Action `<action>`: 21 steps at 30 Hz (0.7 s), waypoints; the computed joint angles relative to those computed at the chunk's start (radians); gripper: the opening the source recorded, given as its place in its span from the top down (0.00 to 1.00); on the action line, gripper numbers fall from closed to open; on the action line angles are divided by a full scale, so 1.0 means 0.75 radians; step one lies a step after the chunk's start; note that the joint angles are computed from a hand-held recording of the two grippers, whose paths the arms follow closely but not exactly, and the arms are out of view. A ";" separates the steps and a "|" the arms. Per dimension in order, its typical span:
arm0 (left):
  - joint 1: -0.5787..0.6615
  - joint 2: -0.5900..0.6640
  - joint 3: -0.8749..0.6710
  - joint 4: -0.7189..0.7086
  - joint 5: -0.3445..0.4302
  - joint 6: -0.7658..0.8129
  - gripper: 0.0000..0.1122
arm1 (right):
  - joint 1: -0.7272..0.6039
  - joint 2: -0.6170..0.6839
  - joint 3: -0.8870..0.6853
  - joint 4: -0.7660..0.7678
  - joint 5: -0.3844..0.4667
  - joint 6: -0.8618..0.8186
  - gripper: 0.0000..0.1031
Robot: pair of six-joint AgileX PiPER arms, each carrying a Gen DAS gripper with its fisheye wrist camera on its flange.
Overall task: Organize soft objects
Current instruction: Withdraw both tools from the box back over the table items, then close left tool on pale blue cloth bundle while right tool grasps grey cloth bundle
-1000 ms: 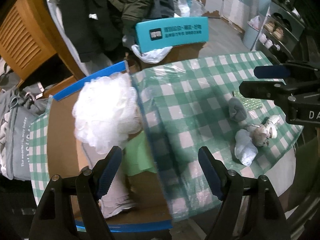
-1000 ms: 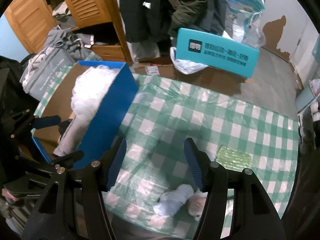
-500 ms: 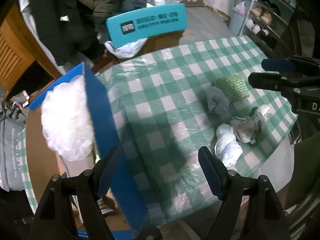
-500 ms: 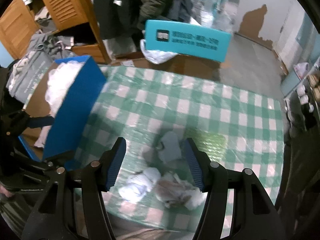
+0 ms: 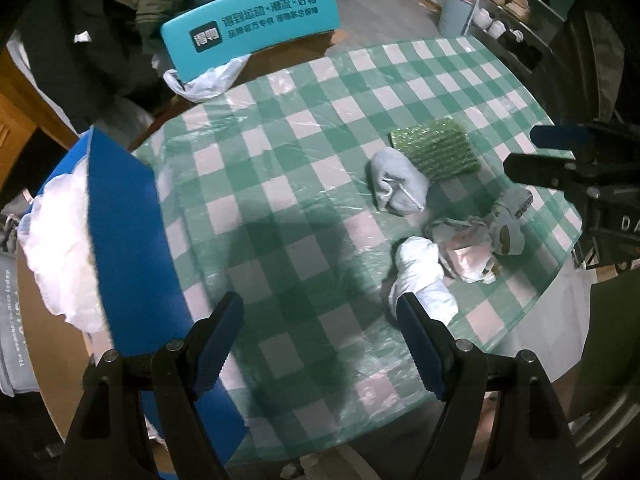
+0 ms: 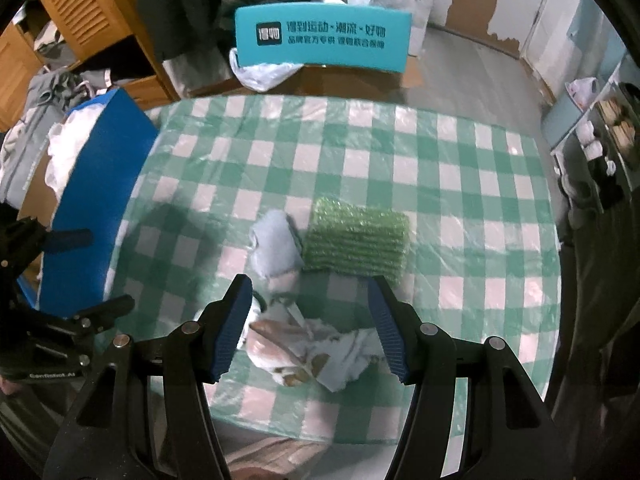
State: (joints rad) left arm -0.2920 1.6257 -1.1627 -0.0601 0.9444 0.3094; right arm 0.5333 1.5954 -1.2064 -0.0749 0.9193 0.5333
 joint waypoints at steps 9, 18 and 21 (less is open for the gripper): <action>-0.102 0.034 0.020 0.027 -0.016 -0.085 0.29 | -0.037 -0.038 0.137 0.062 -0.061 -0.066 0.42; -0.203 0.107 0.036 0.046 -0.035 -0.179 0.28 | -0.047 -0.016 0.213 0.116 -0.108 -0.125 0.42; -0.227 0.133 0.047 0.074 -0.069 -0.205 0.26 | -0.061 -0.011 0.234 0.137 -0.117 -0.157 0.42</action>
